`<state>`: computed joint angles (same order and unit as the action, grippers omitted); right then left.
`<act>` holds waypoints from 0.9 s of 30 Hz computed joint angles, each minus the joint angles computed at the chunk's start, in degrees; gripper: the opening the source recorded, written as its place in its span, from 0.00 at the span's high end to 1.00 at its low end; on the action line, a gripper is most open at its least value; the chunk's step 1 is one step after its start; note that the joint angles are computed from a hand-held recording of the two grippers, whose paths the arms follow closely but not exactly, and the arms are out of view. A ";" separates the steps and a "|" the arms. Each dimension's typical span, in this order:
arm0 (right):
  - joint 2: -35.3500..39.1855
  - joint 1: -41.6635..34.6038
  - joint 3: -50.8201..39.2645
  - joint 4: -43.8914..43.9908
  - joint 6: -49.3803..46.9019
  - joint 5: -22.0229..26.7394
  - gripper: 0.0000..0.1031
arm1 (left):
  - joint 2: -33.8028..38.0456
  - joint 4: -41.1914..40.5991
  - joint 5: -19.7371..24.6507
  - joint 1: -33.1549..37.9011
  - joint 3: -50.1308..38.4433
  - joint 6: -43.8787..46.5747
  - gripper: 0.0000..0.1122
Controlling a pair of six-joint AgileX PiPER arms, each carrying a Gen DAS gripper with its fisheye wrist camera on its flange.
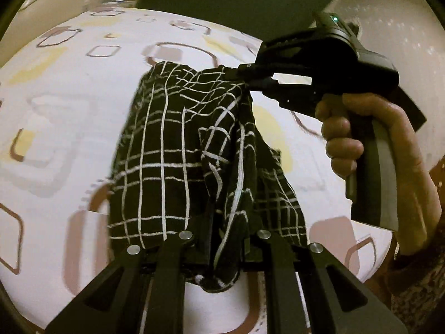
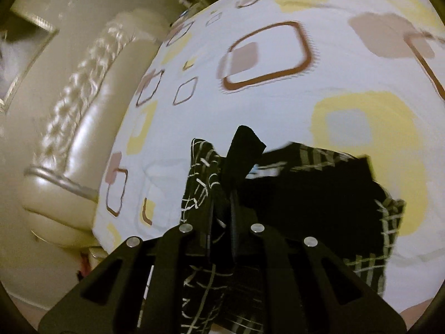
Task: Fold small clothes
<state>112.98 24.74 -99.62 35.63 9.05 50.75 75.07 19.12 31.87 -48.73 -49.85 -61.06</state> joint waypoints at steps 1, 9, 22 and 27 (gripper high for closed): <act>-1.68 -1.56 3.80 1.93 -2.81 -1.35 0.91 | 2.09 1.78 0.04 -1.74 -1.06 -2.12 0.88; -6.97 -11.47 21.90 16.58 -19.88 -6.39 0.91 | 14.35 6.44 0.46 -7.28 -8.51 -6.96 0.88; -6.97 -19.67 38.38 39.75 -45.93 -7.70 0.91 | 24.40 14.42 1.17 -9.54 -11.50 -9.38 0.88; -7.28 -20.62 43.98 47.05 -53.61 -9.40 0.92 | 26.15 16.96 1.79 -10.24 -11.73 -9.98 0.87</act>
